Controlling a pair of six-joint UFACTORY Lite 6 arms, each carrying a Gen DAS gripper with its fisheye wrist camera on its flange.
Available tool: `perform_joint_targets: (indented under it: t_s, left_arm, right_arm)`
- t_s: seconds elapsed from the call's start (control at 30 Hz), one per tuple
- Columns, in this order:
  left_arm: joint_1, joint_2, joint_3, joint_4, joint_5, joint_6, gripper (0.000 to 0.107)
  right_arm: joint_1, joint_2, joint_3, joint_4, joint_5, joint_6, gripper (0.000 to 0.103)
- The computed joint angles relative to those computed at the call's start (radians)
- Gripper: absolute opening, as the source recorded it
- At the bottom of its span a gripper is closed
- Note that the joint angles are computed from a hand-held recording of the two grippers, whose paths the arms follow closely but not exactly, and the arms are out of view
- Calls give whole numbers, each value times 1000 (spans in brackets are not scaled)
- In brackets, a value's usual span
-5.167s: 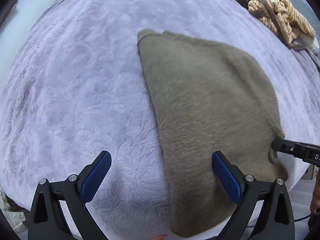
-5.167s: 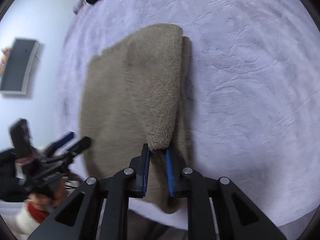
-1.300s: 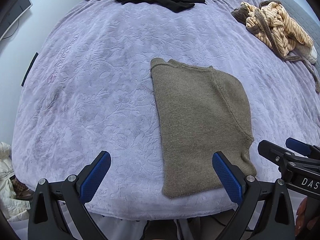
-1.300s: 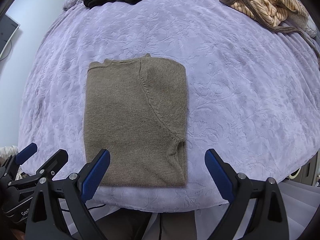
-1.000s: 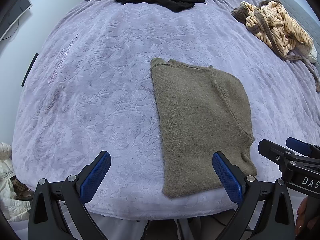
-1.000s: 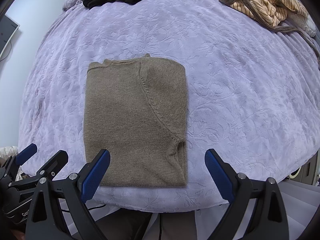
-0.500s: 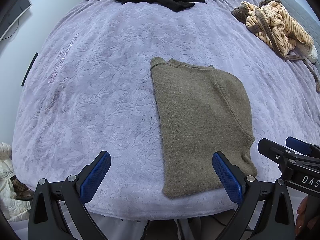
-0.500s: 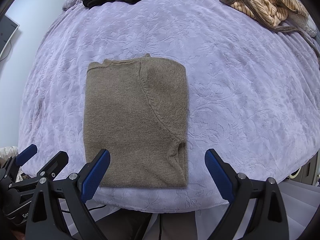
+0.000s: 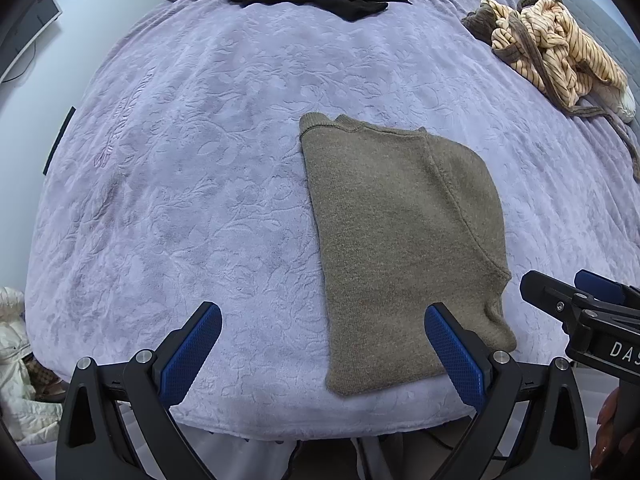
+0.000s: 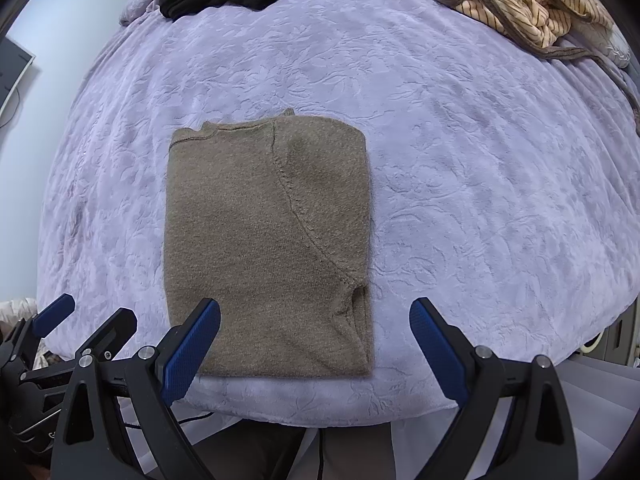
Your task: Fold small clothes
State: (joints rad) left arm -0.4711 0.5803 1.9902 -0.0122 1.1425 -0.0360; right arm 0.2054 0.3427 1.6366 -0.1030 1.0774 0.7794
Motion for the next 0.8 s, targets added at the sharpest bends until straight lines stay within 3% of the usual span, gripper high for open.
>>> perform_joint_targets:
  t_s: [0.8]
  left_arm:
    - [11, 44, 56, -9, 20, 49, 102]
  right_arm:
    - [-2, 6, 3, 2, -2, -3, 97]
